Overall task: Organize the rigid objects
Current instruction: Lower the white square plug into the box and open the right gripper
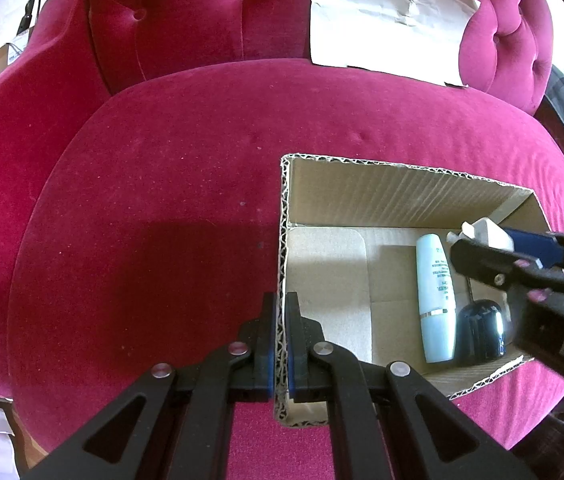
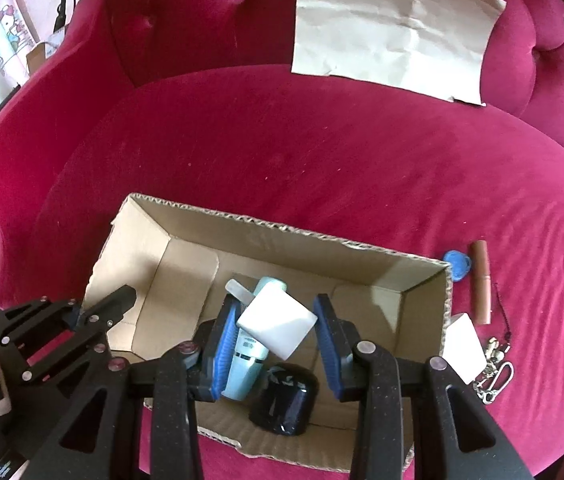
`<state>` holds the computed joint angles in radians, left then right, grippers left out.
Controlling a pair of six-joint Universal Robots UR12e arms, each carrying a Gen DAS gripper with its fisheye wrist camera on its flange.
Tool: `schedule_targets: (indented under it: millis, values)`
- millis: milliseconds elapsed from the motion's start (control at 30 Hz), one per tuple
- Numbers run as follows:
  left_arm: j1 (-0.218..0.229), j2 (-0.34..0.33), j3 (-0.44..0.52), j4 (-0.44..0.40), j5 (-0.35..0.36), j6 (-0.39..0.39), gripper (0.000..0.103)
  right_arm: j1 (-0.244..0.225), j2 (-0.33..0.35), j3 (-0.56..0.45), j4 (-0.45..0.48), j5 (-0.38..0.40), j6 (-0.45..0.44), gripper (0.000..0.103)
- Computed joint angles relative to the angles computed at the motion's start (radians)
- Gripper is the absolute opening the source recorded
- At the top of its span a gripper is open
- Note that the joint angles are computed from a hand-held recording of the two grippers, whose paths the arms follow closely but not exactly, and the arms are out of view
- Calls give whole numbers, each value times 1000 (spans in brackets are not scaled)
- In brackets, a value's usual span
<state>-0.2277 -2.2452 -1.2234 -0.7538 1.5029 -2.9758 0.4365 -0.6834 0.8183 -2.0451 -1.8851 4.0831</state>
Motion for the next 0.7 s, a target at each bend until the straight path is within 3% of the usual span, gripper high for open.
schedule_targets:
  millis: [533,700]
  values:
    - [-1,-1,4,-5,0,-3,3,-4,13,-24,28,17,1,42]
    - [1,0,0,-2,-1,-1,3,4,14,-33,37,-43,-7,74]
